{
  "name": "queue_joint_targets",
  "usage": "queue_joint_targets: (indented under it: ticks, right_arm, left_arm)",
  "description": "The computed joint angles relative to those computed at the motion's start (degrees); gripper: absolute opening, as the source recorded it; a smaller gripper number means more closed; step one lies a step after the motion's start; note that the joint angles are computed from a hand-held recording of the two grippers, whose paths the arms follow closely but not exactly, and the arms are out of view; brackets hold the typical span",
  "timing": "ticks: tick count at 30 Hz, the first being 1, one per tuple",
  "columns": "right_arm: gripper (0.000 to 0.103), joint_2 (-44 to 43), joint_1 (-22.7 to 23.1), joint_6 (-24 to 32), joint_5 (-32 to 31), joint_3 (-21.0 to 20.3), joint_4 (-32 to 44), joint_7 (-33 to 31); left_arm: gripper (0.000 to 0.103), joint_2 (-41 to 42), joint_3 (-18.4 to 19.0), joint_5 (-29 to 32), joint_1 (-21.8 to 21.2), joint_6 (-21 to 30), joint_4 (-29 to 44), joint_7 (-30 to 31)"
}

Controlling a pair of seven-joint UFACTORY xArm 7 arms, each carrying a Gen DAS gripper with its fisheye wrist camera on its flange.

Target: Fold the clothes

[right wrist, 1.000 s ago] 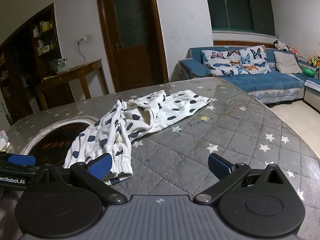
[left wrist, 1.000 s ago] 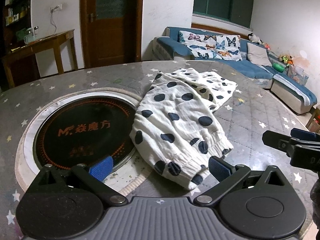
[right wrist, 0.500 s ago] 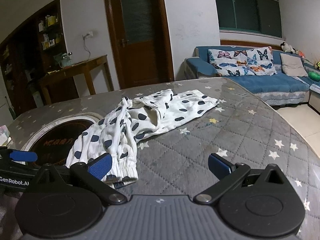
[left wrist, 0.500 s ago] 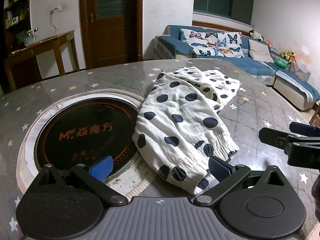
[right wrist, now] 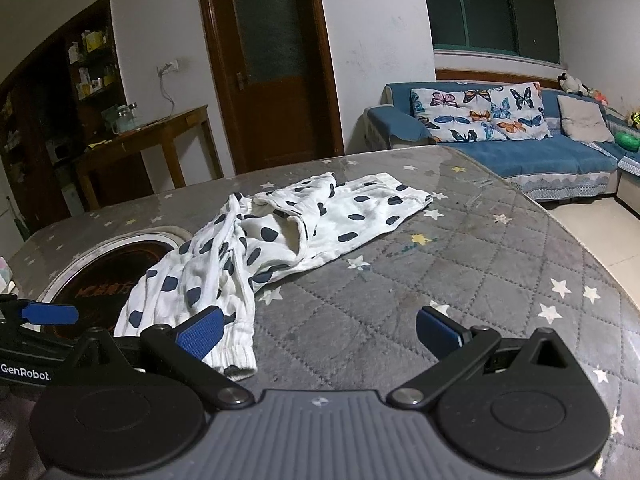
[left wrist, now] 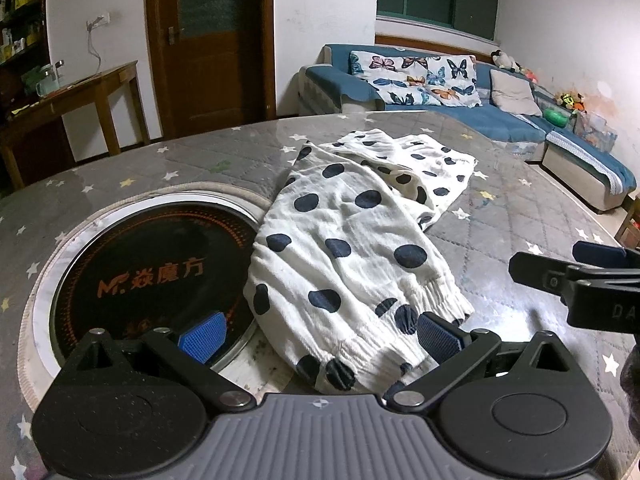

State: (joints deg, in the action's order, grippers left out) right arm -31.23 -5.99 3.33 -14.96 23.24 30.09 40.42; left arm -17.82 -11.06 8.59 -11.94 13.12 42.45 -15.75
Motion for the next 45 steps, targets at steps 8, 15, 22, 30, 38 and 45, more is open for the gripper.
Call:
queue_joint_targets:
  ticks: [8,15,22,30,38,45]
  right_arm:
    - [0.096,0.3,-1.9,-0.1,0.4,-0.6,-0.1,1.5]
    - [0.086,-0.1,-1.1,0.7,0.9,-3.4,-0.8,0.3]
    - [0.079,1.2,1.8,-0.9,2.7,-6.2,-1.5,-1.8]
    - [0.067,4.7,10.4,-3.5,7.2,-12.5,-0.3,-8.4]
    - [0.052,11.6,28.0,-5.5,15.9,-25.0,3.7,-19.6]
    - [0.037,16.8,43.5,-5.2,26.9,-35.8,7.6,-30.3]
  left_arm:
    - [0.094,2.2,3.6,-7.0,-5.4,-1.5,2.4,6.8]
    - [0.084,7.0,1.3,-7.1,-5.5,-0.5,7.2,7.2]
    - [0.047,12.4,0.2,-2.1,-4.9,2.5,12.3,3.9]
    - [0.010,9.8,5.3,-21.6,-8.2,1.8,10.0,19.7]
    - [0.008,6.5,7.8,-29.9,-8.6,2.5,8.4,25.8]
    - [0.007,3.6,9.9,-35.7,-8.5,3.5,7.5,29.5]
